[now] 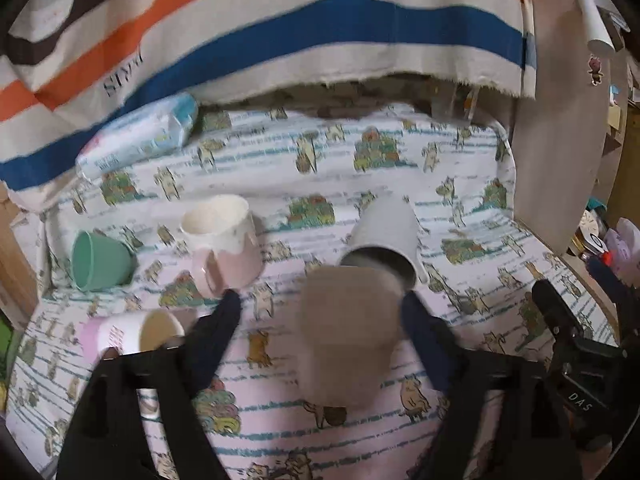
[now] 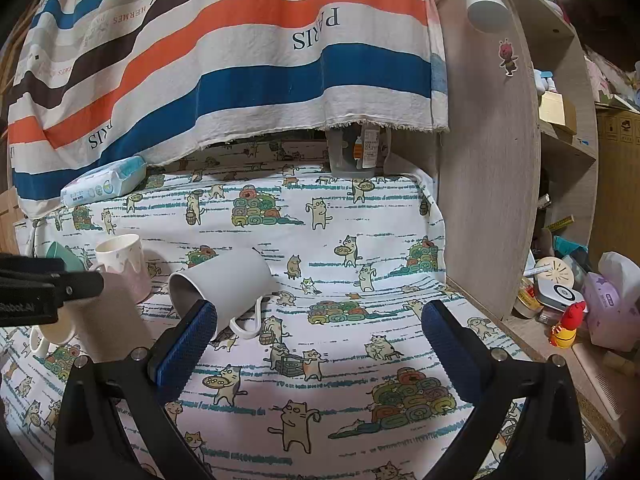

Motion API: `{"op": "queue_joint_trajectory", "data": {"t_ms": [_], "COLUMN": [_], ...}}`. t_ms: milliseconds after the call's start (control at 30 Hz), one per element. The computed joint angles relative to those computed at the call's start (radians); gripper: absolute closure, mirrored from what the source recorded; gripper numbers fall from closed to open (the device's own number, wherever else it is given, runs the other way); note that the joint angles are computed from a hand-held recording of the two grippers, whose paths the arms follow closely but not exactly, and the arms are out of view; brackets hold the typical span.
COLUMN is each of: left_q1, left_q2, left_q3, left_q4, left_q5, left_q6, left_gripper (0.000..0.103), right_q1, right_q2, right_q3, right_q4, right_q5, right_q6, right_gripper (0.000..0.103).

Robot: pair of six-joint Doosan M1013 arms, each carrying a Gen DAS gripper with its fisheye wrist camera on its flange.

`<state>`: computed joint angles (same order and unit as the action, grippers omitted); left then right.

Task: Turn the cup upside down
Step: 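Lift the beige cup with the left tool and turn its opening downward, then set the beige cup down opening-down and open the left tool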

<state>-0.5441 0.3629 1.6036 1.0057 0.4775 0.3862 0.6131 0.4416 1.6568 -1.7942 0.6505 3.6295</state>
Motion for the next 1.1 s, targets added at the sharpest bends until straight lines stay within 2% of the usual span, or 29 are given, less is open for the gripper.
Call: {"op": "queue_joint_trajectory", "data": {"t_ms": [67, 200, 333, 400, 467, 567, 600, 733, 800, 867, 1033, 1100], "left_q1": [-0.002, 0.011, 0.009, 0.007, 0.001, -0.02, -0.022, -0.035, -0.036, -0.027, -0.022, -0.009], "left_q2": [-0.007, -0.018, -0.043, -0.061, -0.081, -0.117, -0.128, -0.161, -0.169, -0.173, -0.157, -0.154], "left_q3": [0.009, 0.015, 0.051, 0.078, 0.109, 0.177, 0.197, 0.267, 0.286, 0.301, 0.32, 0.329], "left_q4": [0.058, 0.003, 0.143, 0.27, 0.434, 0.761, 0.841, 1.058, 1.099, 1.132, 1.092, 1.096], "left_q5": [-0.002, -0.024, -0.037, -0.046, -0.022, 0.08, 0.102, 0.236, 0.264, 0.243, 0.259, 0.237], "left_q6": [-0.046, -0.005, -0.142, -0.267, -0.426, -0.749, -0.825, -1.028, -1.053, -1.073, -1.039, -1.07], "left_gripper": [0.018, 0.016, 0.016, 0.016, 0.016, 0.013, 0.007, 0.0, 0.0, 0.0, 0.0, 0.0], "right_q1": [0.0, 0.0, 0.002, 0.002, 0.003, 0.005, 0.005, 0.006, 0.007, 0.007, 0.007, 0.007], "right_q2": [0.0, -0.001, 0.001, 0.001, 0.001, 0.002, 0.002, 0.003, 0.003, 0.003, 0.003, 0.003], "right_q3": [0.0, 0.0, -0.001, 0.0, 0.0, -0.001, -0.001, -0.003, -0.003, -0.003, -0.003, -0.004], "right_q4": [0.0, -0.001, -0.005, -0.003, -0.004, 0.0, 0.0, 0.001, 0.001, 0.002, 0.001, 0.002], "right_q5": [0.001, 0.001, 0.006, 0.006, 0.008, 0.006, 0.005, 0.006, 0.007, 0.007, 0.008, 0.006], "right_q6": [0.001, 0.001, 0.003, 0.001, -0.002, -0.011, -0.012, -0.016, -0.014, -0.014, -0.015, -0.019], "right_gripper": [0.0, 0.0, 0.0, 0.0, 0.0, 0.0, 0.0, 0.0, 0.0, 0.0, 0.0, 0.0]}}
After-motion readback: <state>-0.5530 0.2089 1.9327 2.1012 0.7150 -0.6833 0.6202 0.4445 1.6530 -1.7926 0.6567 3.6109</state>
